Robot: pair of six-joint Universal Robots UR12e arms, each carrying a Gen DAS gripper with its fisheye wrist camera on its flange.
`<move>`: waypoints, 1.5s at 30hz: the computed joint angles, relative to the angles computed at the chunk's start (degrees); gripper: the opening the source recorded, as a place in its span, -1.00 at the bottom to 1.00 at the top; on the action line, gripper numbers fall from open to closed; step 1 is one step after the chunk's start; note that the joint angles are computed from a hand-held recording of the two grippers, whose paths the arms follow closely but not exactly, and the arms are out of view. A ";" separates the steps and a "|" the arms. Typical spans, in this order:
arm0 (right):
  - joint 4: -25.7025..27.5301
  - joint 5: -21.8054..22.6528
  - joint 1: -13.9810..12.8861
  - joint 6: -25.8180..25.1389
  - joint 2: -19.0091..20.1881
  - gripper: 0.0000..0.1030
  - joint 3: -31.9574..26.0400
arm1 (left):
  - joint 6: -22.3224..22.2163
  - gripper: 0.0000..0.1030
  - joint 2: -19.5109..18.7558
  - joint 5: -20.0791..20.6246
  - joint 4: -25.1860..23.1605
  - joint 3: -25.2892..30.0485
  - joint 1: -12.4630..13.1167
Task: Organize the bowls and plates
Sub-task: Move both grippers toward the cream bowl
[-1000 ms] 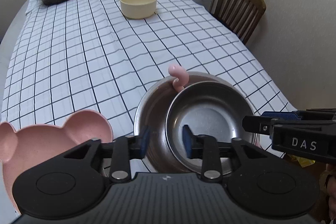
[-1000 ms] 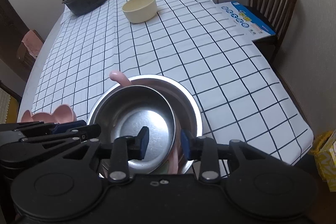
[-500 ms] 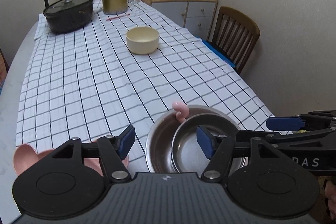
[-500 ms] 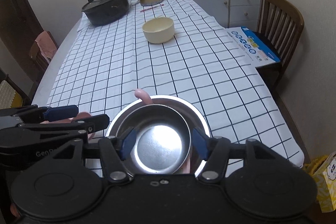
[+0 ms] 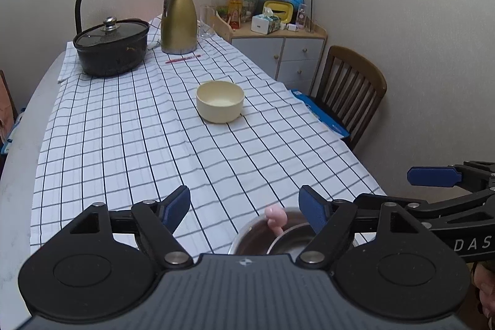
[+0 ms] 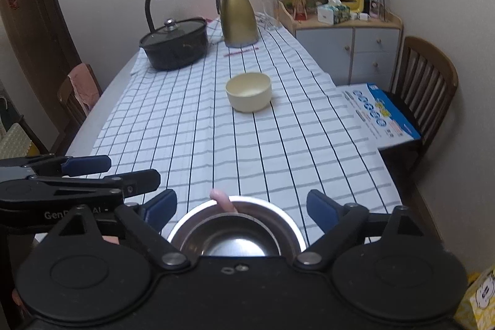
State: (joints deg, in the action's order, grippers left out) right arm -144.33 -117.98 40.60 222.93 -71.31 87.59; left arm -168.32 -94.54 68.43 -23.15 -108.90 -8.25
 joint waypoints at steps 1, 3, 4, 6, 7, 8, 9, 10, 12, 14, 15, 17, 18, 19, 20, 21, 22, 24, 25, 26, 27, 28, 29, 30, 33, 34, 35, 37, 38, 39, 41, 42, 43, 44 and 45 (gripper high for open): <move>-0.62 -0.25 -0.16 -0.92 0.14 0.84 -0.12 | -0.42 0.57 -0.32 0.19 0.14 0.40 -0.07; -1.65 -0.54 -0.61 -2.74 0.45 0.90 -0.51 | -1.30 0.66 -1.15 1.17 0.60 1.37 -0.35; -2.15 -0.56 -0.87 -3.40 0.57 0.95 -0.67 | -1.89 0.68 -1.59 2.02 1.14 1.82 -0.56; -3.08 -0.34 -1.51 -4.91 0.82 0.95 -1.04 | -3.07 0.68 -2.67 3.58 2.67 2.74 -0.95; -3.33 -0.06 -1.90 -5.70 0.97 0.96 -1.31 | -3.46 0.69 -3.21 4.32 3.14 3.28 -1.19; -3.61 0.09 -2.29 -6.52 1.21 0.96 -1.69 | -3.77 0.69 -3.90 5.04 3.25 4.13 -1.43; -3.70 0.22 -2.68 -7.14 1.40 0.97 -2.03 | -4.04 0.69 -4.49 5.47 3.37 4.84 -1.63; -3.65 0.40 -3.15 -7.78 1.64 0.99 -2.47 | -4.53 0.69 -5.19 6.18 3.66 5.66 -1.92; -3.45 1.24 -4.16 -8.90 2.01 0.99 -3.26 | -5.10 0.69 -6.62 6.96 3.42 7.58 -2.32; -3.15 2.60 -5.41 -10.08 2.45 0.99 -4.19 | -5.62 0.69 -8.07 7.68 2.46 9.70 -2.72; -2.85 3.15 -5.98 -10.48 2.65 0.99 -4.68 | -5.87 0.69 -8.84 8.13 1.94 10.84 -2.93; -2.42 4.30 -7.18 -11.55 3.15 0.99 -5.75 | -6.35 0.69 -10.48 9.01 0.56 13.28 -3.31; -2.21 4.72 -7.72 -12.02 3.40 0.99 -6.27 | -6.50 0.69 -11.20 9.04 -0.22 14.38 -3.40; -1.97 5.10 -8.27 -12.38 3.71 0.99 -6.82 | -6.77 0.69 -11.99 9.28 -0.86 15.51 -3.55; -1.81 5.81 -8.94 -12.83 4.04 0.99 -7.36 | -7.12 0.69 -12.74 9.84 -1.36 16.58 -3.75; -1.61 6.46 -9.49 -13.13 4.33 0.99 -7.85 | -7.44 0.69 -13.53 10.41 -1.92 17.71 -3.95; -1.26 6.95 -10.02 -13.33 4.65 0.99 -8.40 | -7.76 0.69 -14.36 10.84 -2.62 18.90 -4.13; -0.27 8.10 -11.13 -14.01 5.53 0.99 -9.72 | -8.69 0.69 -15.96 11.62 -4.92 21.38 -4.44; 0.35 8.67 -11.64 -14.55 5.99 0.99 -10.41 | -9.07 0.69 -16.76 11.93 -6.07 22.62 -4.57; 1.05 9.02 -12.15 -15.05 6.59 0.99 -11.26 | -9.39 0.69 -17.63 12.33 -6.99 23.84 -4.72; 1.48 9.26 -12.57 -15.21 7.10 0.99 -11.88 | -9.58 0.69 -18.33 12.87 -7.49 24.75 -4.86; 1.91 9.74 -13.04 -15.19 7.57 0.99 -12.48 | -9.66 0.69 -19.09 13.61 -7.98 25.70 -5.04; 2.46 10.41 -13.59 -15.07 8.15 0.99 -13.19 | -9.71 0.69 -19.91 14.47 -8.85 26.79 -5.27; 2.81 10.80 -13.98 -14.97 8.60 0.99 -13.70 | -9.87 0.69 -20.64 15.21 -9.76 27.77 -5.44; 3.70 12.73 -15.22 -14.79 10.11 0.99 -15.26 | -10.38 0.69 -22.61 16.82 -11.35 30.09 -5.81; 3.90 13.37 -15.59 -14.92 10.59 0.98 -15.72 | -10.47 0.69 -23.26 17.44 -11.77 30.82 -5.94; 4.05 13.93 -15.87 -15.11 10.99 0.98 -16.07 | -10.39 0.69 -23.89 17.84 -12.23 31.53 -6.05; 4.79 15.12 -16.45 -15.37 11.97 0.97 -17.09 | -10.18 0.69 -25.02 18.23 -13.12 32.88 -6.19; 5.33 15.73 -16.73 -15.37 12.49 0.97 -17.67 | -10.12 0.69 -25.64 18.17 -13.93 33.73 -6.20; 5.70 16.20 -16.94 -15.48 12.89 0.97 -18.09 | -10.13 0.69 -26.24 18.14 -14.72 34.57 -6.23; 6.49 16.86 -17.34 -15.85 13.93 0.97 -19.23 | -10.17 0.69 -27.51 18.36 -16.16 36.29 -6.31; 6.94 17.23 -17.54 -16.06 14.43 0.97 -19.82 | -10.24 0.69 -28.09 18.64 -16.95 37.10 -6.36; 7.36 17.70 -17.79 -15.98 15.00 0.95 -20.44 | -10.36 0.69 -28.77 18.74 -18.07 38.10 -6.37; 7.92 18.17 -18.02 -15.79 15.49 0.95 -21.02 | -10.35 0.69 -29.40 18.47 -19.24 39.06 -6.31; 8.41 18.56 -18.26 -15.60 15.97 0.95 -21.60 | -10.40 0.69 -30.02 18.24 -20.39 40.00 -6.27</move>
State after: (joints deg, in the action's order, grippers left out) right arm -135.92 -99.41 22.34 207.33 -55.34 65.98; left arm -178.72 -124.56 86.67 -43.53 -68.90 -14.52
